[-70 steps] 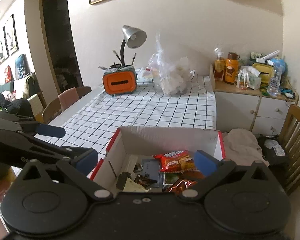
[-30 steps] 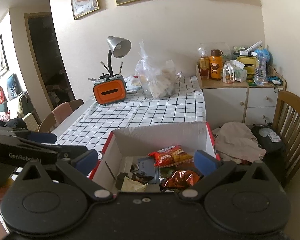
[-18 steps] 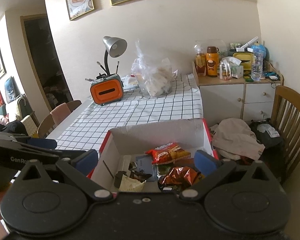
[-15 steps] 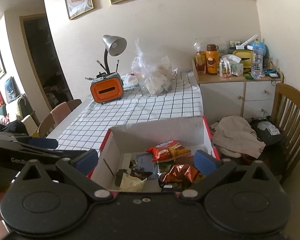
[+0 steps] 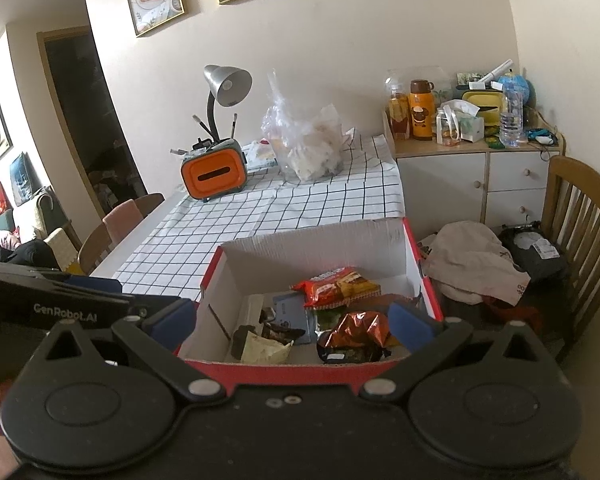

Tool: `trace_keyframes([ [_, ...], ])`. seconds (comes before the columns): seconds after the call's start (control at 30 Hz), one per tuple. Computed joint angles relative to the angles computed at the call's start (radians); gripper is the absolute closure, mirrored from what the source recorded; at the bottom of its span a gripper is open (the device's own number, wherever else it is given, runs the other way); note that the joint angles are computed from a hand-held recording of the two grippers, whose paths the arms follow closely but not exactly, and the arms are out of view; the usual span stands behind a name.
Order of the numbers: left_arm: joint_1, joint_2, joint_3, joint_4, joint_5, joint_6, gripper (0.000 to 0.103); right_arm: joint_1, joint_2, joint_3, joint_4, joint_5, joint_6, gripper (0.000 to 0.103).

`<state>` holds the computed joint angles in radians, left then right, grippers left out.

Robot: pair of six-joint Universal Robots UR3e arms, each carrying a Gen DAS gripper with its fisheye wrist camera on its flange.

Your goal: Organize snacks

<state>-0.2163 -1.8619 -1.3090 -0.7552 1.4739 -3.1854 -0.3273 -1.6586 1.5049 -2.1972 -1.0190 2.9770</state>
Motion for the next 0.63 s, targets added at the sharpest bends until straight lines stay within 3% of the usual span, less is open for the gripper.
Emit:
trace_keyframes([
  [0.63, -0.008, 0.036, -0.061, 0.016, 0.02, 0.003, 0.002, 0.002, -0.03, 0.028, 0.023, 0.0, -0.017, 0.0],
])
